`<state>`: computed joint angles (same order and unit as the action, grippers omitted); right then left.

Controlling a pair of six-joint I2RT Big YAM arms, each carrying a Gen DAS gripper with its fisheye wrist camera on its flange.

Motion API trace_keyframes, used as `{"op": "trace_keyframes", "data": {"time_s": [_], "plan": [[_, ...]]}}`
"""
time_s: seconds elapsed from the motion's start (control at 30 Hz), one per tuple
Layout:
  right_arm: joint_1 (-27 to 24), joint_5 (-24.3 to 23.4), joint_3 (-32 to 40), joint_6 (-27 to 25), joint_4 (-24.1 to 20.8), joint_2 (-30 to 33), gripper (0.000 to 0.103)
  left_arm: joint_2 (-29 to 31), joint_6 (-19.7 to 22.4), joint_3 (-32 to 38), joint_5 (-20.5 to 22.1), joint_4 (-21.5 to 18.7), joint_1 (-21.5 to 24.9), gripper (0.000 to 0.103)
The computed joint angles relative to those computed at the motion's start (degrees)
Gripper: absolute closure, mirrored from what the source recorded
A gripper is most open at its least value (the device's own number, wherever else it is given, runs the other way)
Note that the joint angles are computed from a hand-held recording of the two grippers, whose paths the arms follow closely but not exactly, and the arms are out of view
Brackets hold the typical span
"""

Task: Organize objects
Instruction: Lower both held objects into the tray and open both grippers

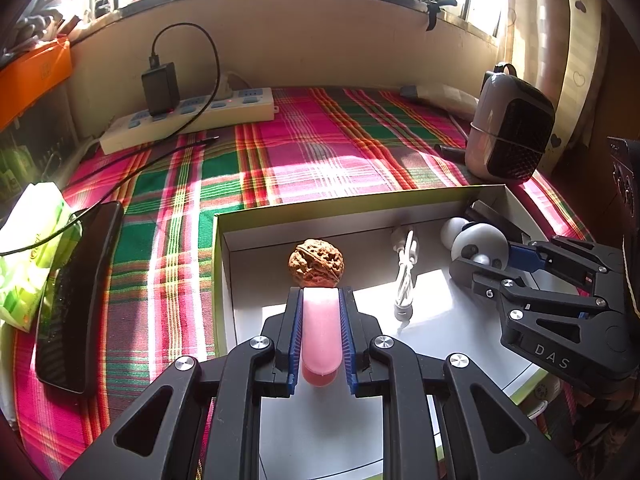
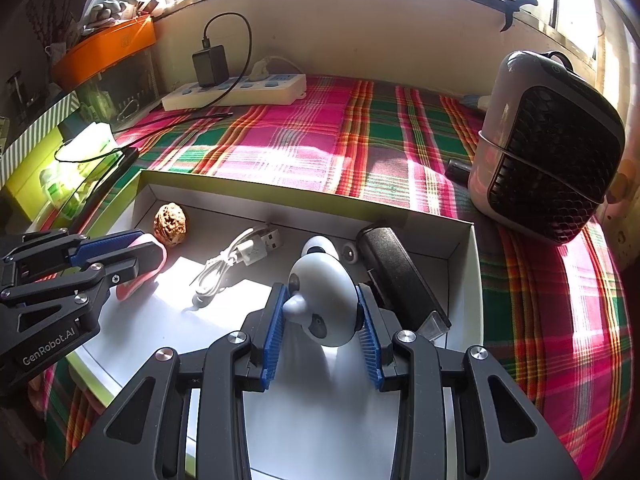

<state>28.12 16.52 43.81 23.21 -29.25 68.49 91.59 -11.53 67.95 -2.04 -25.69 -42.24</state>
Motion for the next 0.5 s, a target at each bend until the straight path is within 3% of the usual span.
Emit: {"op": "trace_keyframes", "data": {"time_s": [0.5], "plan": [[-0.21, -1.19, -0.16, 0.73, 0.72, -0.32, 0.063, -0.53, 0.24, -0.51, 0.36, 0.27, 0.20, 0.076]]}}
